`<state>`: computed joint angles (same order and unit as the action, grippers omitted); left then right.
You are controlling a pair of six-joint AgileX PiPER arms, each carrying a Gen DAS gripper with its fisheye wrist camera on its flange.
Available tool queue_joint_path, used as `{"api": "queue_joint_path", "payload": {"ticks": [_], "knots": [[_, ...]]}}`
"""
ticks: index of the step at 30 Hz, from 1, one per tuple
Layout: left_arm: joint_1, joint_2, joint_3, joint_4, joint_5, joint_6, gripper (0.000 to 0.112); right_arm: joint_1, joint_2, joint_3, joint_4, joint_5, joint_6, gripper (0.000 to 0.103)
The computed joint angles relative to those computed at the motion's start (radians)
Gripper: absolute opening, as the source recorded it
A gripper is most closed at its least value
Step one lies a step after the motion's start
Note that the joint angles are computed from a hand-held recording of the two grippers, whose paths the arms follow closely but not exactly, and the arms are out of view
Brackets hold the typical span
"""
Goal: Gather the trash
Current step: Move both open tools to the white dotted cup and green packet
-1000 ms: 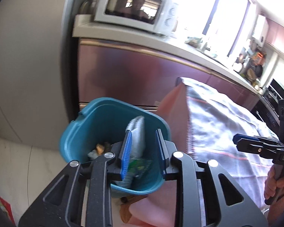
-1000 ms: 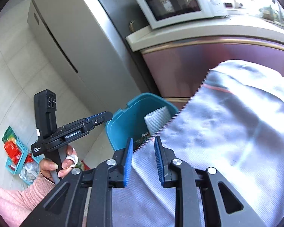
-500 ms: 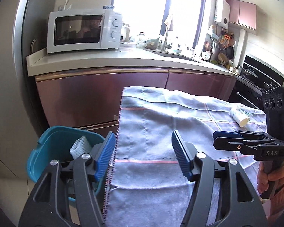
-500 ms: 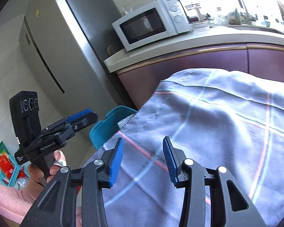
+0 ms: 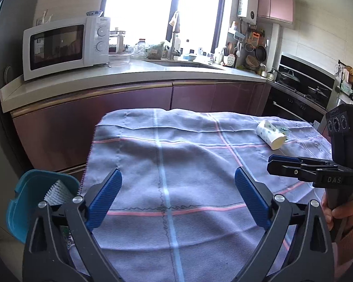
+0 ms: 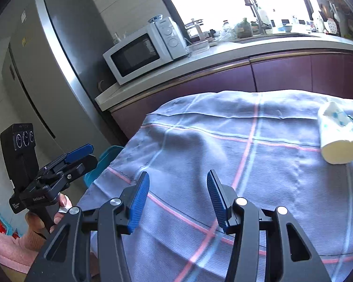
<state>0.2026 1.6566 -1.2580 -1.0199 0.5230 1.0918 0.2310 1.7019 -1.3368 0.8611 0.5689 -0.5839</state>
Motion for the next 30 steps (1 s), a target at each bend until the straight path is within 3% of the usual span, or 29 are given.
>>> {"api": "queue_joint_path", "payload": {"ticks": [9,18,25,30], "knots": [[-0.161,0.063,-0.074,0.082,-0.04,-0.075,0.095,-0.19,-0.08,0.116,0.051,-0.055,-0.032,0.05],[-0.285,0.183,-0.237,0.254,-0.023,-0.26,0.095,-0.362,-0.045,0.107,0.108,-0.055,-0.067,0.05],[-0.381,0.328,-0.454,0.413,0.058,-0.413,0.09,-0.431,0.025,0.031,0.108,-0.045,-0.053,0.05],[-0.459,0.488,-0.695,0.571,0.169,-0.567,0.083,-0.434,0.099,-0.065,0.045,-0.028,0.003,0.05]]}}
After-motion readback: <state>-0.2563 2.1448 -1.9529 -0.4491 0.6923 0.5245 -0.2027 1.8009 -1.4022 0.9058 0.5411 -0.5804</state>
